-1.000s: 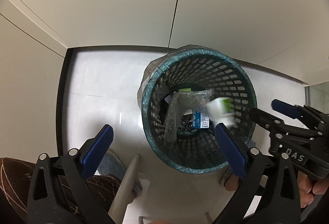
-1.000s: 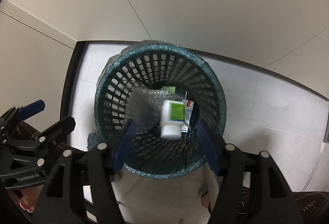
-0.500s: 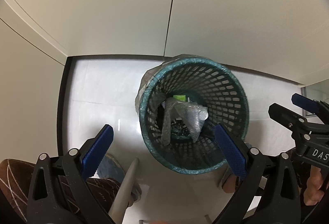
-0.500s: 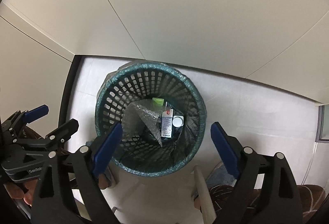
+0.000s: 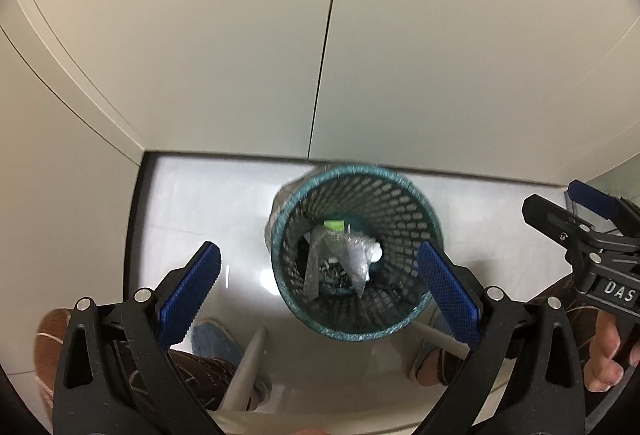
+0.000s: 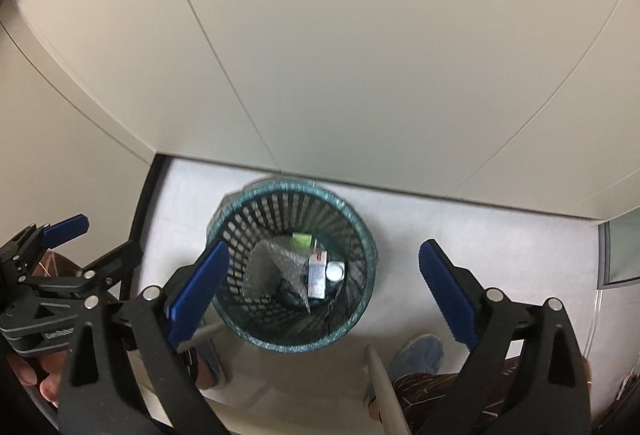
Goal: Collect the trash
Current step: 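Raise both open grippers up to the counter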
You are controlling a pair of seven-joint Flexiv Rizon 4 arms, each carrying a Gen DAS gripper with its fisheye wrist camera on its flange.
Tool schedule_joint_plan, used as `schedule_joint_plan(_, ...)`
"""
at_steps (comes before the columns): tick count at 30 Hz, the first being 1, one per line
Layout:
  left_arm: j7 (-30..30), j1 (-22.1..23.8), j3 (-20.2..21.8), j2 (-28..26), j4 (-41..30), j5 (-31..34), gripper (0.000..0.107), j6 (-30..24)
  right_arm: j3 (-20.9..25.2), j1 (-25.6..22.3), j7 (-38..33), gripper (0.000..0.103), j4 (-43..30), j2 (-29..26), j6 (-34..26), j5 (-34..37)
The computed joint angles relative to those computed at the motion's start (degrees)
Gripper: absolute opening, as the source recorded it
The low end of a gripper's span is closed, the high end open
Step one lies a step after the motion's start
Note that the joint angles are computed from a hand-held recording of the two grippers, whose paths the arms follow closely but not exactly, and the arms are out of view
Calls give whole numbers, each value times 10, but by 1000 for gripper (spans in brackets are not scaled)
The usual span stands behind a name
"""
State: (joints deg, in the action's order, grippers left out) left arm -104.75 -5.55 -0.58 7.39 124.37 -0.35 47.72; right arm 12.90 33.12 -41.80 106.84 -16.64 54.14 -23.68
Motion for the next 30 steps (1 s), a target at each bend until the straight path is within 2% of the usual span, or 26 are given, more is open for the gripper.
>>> schedule_joint_plan(9, -15, 6, -8, 52, -67, 12, 97, -39, -6, -8, 36, 92, -6, 67, 12, -54)
schedule_joint_plan(15, -24, 10, -24, 73, -142, 29, 97, -68, -1, -22, 45, 92, -28, 112, 19, -93)
schedule_joint_plan(18, -31, 15, -33, 72, -195, 34, 97, -103, 2, -29, 32, 92, -56, 125, 9, -105)
schedule_joint_plan(23, -36, 22, -47, 50, -304, 50, 97, -132, 0, -34, -6, 92, -143, 121, -22, -110)
schedule_joint_plan(28, -39, 22, -61, -20, -447, 78, 97, -168, -14, -24, -63, 92, -282, 77, -80, -92)
schedule_joint_plan(30, -35, 16, -59, -53, -506, 69, 97, -189, -22, -17, -88, 92, -350, 48, -106, -75)
